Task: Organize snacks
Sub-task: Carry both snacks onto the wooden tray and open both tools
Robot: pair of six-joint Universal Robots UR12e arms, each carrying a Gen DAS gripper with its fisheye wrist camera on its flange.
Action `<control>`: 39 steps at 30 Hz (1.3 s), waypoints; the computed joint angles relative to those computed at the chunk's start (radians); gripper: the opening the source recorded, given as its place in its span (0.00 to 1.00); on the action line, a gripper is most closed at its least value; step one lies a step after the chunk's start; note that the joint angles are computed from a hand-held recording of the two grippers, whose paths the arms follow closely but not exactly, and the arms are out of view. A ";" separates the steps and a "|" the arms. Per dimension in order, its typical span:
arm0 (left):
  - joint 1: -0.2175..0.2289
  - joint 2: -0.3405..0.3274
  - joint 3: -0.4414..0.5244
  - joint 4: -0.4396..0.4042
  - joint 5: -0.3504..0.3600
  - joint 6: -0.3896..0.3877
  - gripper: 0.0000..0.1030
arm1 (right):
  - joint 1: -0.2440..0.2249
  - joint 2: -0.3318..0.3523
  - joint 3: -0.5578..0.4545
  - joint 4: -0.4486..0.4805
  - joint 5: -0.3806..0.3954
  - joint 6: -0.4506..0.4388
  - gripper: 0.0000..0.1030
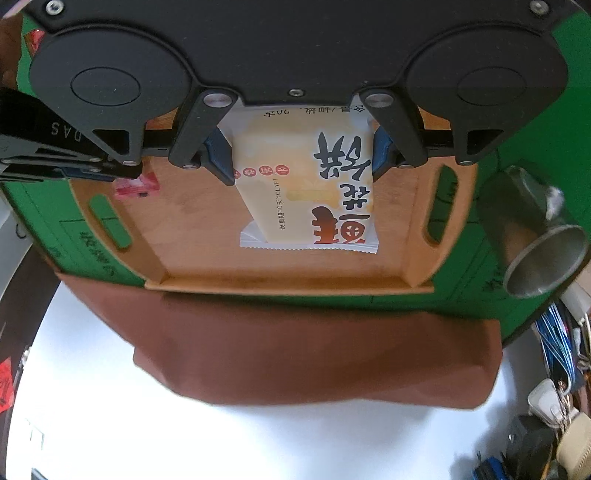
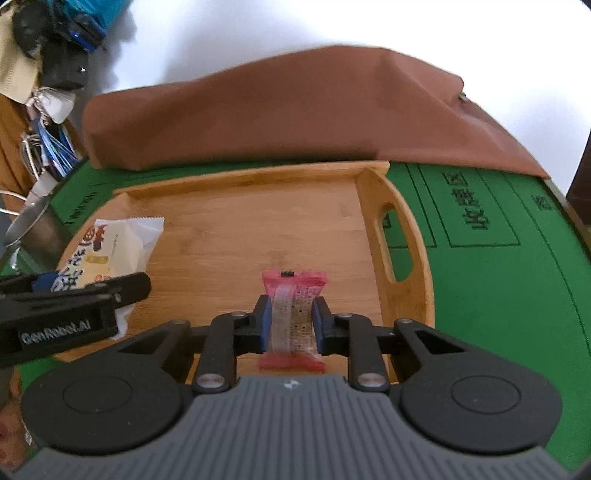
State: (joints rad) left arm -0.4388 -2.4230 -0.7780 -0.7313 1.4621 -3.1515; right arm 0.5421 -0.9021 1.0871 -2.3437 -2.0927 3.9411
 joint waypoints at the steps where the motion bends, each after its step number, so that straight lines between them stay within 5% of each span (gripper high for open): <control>1: 0.000 -0.004 0.004 -0.007 -0.002 -0.002 0.68 | -0.003 0.001 -0.001 0.002 0.011 0.004 0.26; 23: -0.014 -0.043 0.037 -0.021 0.048 0.017 0.71 | -0.014 0.010 -0.011 -0.014 0.022 -0.023 0.32; 25: -0.016 -0.038 0.026 0.000 0.054 0.027 0.75 | -0.013 0.008 -0.008 -0.020 0.020 -0.021 0.48; 34: -0.012 0.027 -0.077 0.102 0.064 0.077 0.98 | 0.007 -0.015 0.028 -0.069 -0.007 -0.056 0.62; 39: 0.001 0.086 -0.173 0.147 0.023 0.086 0.99 | 0.026 -0.042 0.074 -0.129 -0.021 -0.094 0.72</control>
State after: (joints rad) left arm -0.4382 -2.3371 -0.9509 -0.5843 1.4851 -3.0653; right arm 0.5683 -0.9443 1.1613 -2.4725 -2.1136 3.8475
